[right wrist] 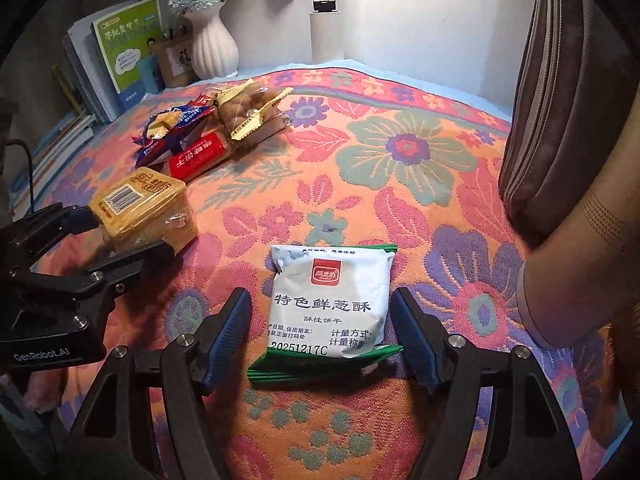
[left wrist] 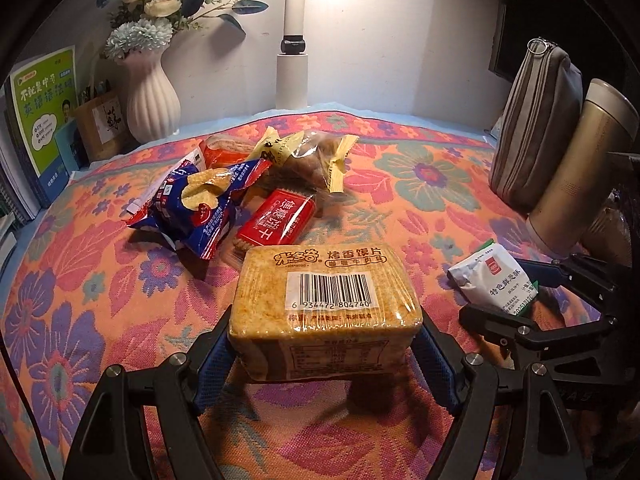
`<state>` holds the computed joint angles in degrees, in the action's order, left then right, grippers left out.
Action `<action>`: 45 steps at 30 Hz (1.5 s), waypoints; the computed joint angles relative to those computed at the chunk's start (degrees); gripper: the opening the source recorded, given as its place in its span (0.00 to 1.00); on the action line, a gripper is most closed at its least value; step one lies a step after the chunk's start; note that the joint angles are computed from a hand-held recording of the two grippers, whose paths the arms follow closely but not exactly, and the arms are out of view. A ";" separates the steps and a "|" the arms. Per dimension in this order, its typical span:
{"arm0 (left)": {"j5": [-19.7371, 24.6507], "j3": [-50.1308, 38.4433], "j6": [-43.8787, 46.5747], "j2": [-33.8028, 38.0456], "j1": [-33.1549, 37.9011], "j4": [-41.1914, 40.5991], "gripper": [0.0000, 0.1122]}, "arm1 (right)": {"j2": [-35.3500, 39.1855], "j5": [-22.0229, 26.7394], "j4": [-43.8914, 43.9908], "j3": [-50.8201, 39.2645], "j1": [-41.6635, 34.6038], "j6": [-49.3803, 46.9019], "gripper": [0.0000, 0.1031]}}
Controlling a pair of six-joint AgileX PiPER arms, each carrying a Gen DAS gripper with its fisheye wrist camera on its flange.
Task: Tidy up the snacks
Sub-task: 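Lift and carry the cake block with left tool while right tool carries the pastry bag to the plate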
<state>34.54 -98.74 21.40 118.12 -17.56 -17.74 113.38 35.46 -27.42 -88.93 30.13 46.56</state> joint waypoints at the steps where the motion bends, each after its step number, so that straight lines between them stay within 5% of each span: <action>1: 0.22 -0.14 -0.02 0.07 0.07 -0.12 0.71 | 0.13 0.71 -1.35 -0.19 0.28 0.95 0.67; 3: 0.08 -0.03 -0.15 -0.04 0.19 -0.32 0.71 | 0.11 1.49 -3.80 -0.22 1.05 2.73 0.52; 10: -3.64 4.02 -0.83 -3.13 -0.93 2.18 0.71 | -6.27 -3.48 -7.12 8.02 1.93 7.85 0.50; 14: -3.86 9.35 8.57 -7.66 -0.76 -9.21 0.71 | -12.78 -6.19 -9.62 15.30 2.76 12.65 0.50; 27: -3.19 12.97 11.13 -16.36 -11.51 -14.54 0.71 | -36.55 -4.62 -23.35 33.85 2.57 30.21 0.50; 40: 1.56 -3.62 -1.43 -9.22 -27.17 -0.41 0.71 | -53.41 -9.57 -16.52 45.97 -15.27 22.79 0.50; 45: 6.42 -15.68 -5.33 -2.16 -31.37 2.68 0.71 | -56.64 -15.37 0.09 47.18 -29.34 4.27 0.50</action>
<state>40.97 -114.42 16.07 115.97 -48.92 -15.06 56.74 20.08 -27.33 -41.76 0.79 50.84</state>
